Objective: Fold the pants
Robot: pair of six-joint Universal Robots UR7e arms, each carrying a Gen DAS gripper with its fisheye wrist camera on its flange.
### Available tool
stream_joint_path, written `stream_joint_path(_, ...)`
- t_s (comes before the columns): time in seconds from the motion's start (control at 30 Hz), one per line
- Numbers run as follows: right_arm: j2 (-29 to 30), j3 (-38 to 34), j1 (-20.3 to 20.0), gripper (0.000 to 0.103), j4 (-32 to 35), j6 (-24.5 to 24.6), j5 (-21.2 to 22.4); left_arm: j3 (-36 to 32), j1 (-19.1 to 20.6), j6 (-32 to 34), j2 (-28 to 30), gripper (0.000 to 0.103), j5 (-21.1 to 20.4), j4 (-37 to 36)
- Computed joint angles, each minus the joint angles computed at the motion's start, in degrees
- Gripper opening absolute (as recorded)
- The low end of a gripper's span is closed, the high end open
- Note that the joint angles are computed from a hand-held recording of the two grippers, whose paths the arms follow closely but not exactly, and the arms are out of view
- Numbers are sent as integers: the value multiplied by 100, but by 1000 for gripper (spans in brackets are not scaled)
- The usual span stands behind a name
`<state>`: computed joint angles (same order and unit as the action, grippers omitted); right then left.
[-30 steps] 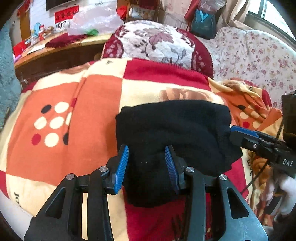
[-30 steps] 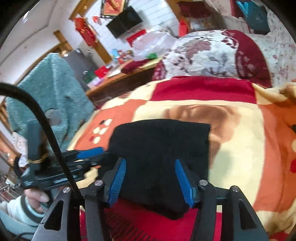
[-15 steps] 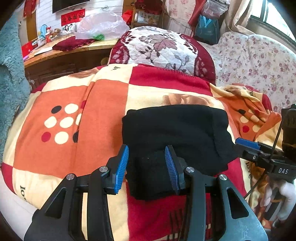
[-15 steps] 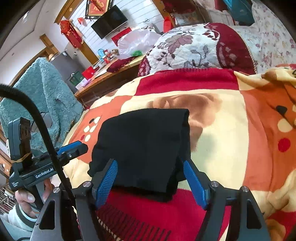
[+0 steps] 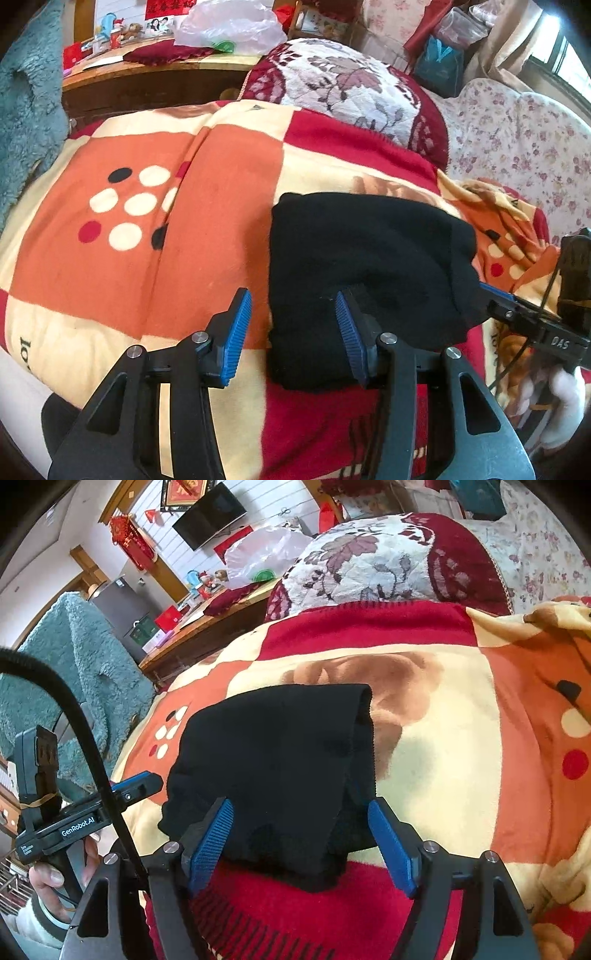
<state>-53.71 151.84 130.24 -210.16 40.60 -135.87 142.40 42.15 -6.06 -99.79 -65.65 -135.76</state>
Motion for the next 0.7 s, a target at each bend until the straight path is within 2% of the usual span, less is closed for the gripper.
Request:
stream_joint_path(0.4,-39,-48,36,75,243,83,-63,279,-406,-77,-160,47,651,-257)
stream_joint_path(0.7,-2,-70,-73,76,280,51,23,280,-380,-68,-76,47,686,-267)
